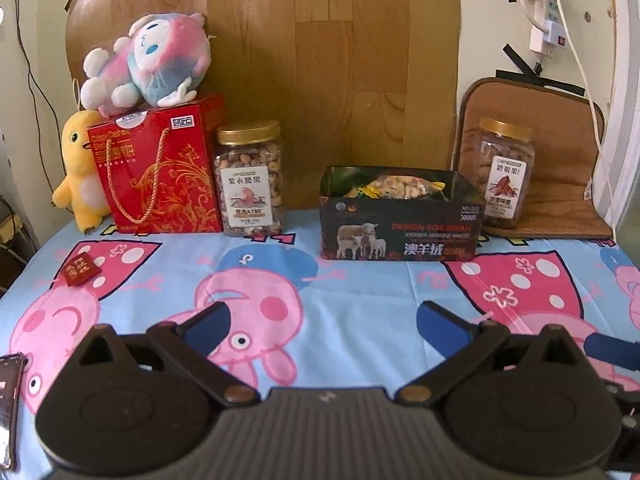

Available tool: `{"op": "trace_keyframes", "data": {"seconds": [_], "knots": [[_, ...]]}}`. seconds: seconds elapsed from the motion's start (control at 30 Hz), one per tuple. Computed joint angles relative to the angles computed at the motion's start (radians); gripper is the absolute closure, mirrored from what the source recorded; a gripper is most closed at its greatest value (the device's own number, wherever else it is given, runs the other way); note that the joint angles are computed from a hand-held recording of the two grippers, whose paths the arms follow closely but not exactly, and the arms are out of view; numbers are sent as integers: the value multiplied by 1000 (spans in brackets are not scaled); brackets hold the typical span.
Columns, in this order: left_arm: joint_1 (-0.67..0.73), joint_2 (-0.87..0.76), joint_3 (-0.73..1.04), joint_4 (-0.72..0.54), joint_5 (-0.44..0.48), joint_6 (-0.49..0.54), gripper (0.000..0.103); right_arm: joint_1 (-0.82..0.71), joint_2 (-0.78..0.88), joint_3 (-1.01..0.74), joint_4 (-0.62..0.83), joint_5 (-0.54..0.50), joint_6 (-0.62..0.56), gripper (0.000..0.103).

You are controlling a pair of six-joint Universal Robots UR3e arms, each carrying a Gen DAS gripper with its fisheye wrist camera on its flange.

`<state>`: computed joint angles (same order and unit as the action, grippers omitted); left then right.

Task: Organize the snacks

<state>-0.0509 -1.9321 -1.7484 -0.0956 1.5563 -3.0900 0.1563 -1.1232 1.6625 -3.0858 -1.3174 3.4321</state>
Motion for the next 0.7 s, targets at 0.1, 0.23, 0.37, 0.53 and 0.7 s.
{"op": "trace_keyframes", "data": {"seconds": [0.1, 0.23, 0.37, 0.53, 0.7], "knots": [[0, 2, -7, 6, -8, 3, 1, 0, 1, 1, -5, -6, -7, 9], [3, 1, -9, 5, -14, 2, 0, 0, 4, 6, -9, -4, -9, 9], [5, -3, -7, 5, -15, 6, 0, 1, 14, 2, -6, 3, -7, 9], [8, -9, -7, 6, -27, 13, 1, 6, 20, -2, 1, 3, -10, 9], [8, -10, -20, 30, -60, 31, 3, 9, 17, -3, 11, 0, -14, 9]]}}
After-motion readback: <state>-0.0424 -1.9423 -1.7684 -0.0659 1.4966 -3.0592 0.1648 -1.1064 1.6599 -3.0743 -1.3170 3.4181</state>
